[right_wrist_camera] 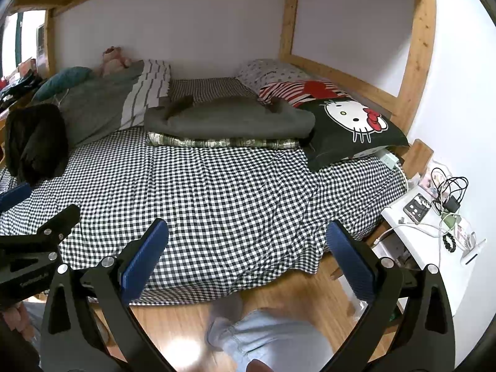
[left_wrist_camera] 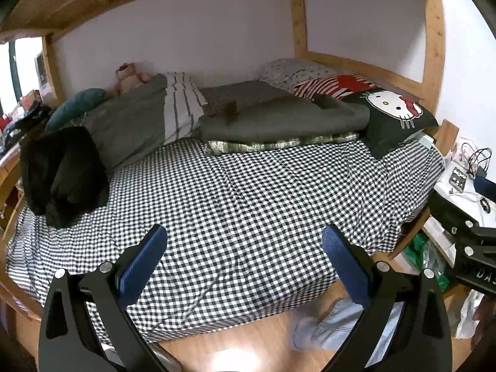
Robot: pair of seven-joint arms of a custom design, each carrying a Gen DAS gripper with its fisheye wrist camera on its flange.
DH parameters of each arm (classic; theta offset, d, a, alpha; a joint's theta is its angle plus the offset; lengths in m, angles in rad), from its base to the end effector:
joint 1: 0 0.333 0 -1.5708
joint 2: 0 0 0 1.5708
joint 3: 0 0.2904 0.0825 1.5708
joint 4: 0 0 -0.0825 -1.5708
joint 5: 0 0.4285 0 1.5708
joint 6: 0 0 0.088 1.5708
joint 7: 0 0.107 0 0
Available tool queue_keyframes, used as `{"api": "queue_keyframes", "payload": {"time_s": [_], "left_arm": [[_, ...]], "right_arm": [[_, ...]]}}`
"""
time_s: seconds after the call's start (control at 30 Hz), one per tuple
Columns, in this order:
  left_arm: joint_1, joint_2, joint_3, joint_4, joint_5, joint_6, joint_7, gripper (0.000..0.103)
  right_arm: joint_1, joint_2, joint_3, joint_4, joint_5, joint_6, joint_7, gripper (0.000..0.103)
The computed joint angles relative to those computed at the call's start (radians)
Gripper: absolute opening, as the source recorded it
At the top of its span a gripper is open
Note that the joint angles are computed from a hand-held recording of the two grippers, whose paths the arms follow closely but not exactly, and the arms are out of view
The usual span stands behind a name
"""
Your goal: Fold large clothes
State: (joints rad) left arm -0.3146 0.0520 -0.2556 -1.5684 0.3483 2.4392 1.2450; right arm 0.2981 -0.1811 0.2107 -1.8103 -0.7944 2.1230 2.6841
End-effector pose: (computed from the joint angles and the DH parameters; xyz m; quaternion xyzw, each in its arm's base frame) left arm 0.5646 -0.3557 0.6723 -0.4984 0.7580 -0.3216 0.2713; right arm 0.5274 0.2689 0.6504 -0.5184 0.7305 -0.3801 0.2306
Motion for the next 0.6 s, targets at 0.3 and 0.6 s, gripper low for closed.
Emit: {"api": "queue_keyframes", "payload": {"time_s": [0.3,0.6], "left_arm": [[0.001,-0.008,-0.002,-0.013,-0.017,0.019,0.013,0.098],[-0.002,0.001,0.001,0.010,0.009,-0.012,-0.010,0.098]], "right_arm": [[-0.002,-0.008,0.003,-0.009,0.005,-0.003,0.011,0.100],[-0.001,-0.007,0.004,-0.006,0.005,-0.005,0.013,0.100]]}}
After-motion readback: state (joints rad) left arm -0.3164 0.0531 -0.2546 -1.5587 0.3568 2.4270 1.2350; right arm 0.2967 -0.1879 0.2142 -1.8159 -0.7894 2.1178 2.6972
